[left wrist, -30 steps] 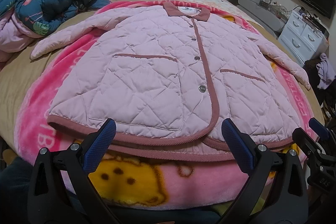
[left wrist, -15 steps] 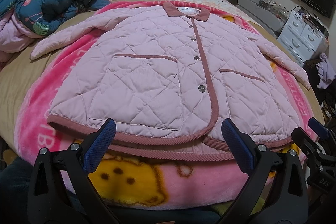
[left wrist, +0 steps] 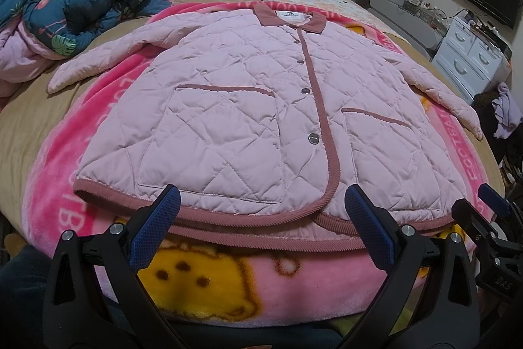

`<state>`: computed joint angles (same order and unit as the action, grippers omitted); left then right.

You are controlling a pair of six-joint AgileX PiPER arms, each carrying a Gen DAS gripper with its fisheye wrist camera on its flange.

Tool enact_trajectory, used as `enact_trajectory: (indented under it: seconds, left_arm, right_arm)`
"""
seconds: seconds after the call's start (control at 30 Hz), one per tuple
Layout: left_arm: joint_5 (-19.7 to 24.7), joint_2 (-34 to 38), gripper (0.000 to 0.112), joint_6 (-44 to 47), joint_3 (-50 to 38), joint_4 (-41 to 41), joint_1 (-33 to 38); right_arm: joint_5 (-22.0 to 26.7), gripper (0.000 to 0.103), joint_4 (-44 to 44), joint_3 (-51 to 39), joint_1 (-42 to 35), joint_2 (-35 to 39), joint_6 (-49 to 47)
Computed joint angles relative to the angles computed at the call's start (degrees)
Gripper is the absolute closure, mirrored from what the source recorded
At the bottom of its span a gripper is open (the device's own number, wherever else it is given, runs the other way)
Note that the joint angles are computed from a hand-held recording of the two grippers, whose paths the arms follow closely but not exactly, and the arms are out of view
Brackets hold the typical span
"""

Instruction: Fold large clothes

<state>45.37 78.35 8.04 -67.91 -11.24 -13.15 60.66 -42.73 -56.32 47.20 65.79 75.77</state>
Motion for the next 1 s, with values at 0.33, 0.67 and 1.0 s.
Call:
enact_trajectory:
  seconds: [0.33, 0.67, 1.0]
  left_arm:
    - [1.4, -0.2, 0.018, -0.4, -1.3, 0.4, 0.2]
    - [1.5, 1.8, 0.018, -2.7, -3.1, 1.7, -0.5]
    - [1.5, 6.0, 0.018, -7.4, -7.9, 5.2, -2.6]
  right_arm:
    - [-0.6, 0.004, 0.1, 0.1, -0.3, 0.0, -0.2]
    - [-4.9, 0.004, 1.7, -1.9, -4.8, 2.6, -5.8]
    - [-10.5, 0.004, 5.6, -3.7, -12.0, 4.7, -12.9]
